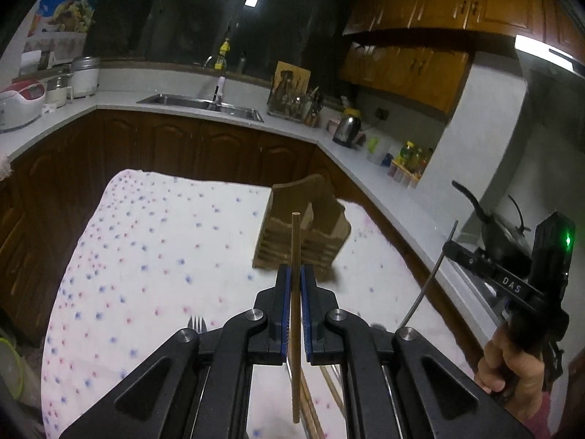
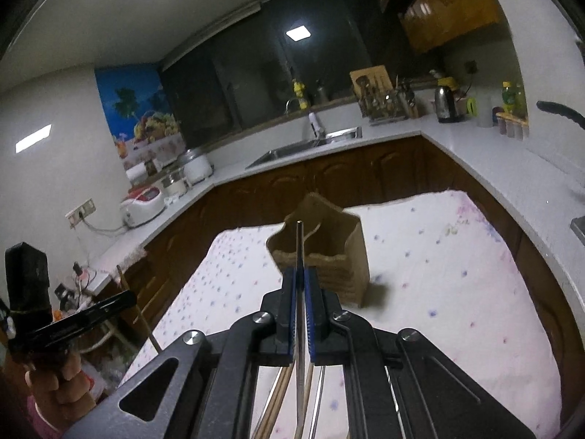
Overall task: Organize utensils
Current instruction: 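Lift both held chopsticks and carry them over the wooden utensil holder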
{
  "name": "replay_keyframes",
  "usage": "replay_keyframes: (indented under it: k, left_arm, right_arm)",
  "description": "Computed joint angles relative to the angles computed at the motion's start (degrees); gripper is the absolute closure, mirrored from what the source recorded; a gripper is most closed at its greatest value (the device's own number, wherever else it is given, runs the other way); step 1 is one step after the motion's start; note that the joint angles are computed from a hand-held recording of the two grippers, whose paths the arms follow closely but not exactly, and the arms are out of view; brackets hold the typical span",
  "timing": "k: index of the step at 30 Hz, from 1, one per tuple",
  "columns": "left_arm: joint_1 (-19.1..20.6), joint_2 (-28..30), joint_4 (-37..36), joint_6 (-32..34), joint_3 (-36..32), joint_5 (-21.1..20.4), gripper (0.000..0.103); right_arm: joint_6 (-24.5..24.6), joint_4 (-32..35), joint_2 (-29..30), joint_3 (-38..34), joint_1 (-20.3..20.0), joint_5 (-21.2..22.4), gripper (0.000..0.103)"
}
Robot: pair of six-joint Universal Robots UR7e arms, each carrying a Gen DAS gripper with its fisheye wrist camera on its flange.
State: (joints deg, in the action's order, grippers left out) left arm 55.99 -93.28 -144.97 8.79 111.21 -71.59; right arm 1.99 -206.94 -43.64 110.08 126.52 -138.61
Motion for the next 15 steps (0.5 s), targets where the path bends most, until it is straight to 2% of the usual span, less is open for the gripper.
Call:
replay_keyframes:
  k: [8, 15]
  left_arm:
    - [1.4, 7.5, -9.6, 3.5, -4.4, -1.8, 0.100]
    - [3.6, 17.1, -20.9, 5.6, -10.9, -4.9, 0.100]
  right_arm:
    - [-8.7, -7.1, 2.2, -6.9, -3.5, 2.3, 0.098]
    - [-15.3, -11.6, 4.4, -15.0, -6.5, 4.5, 0.098]
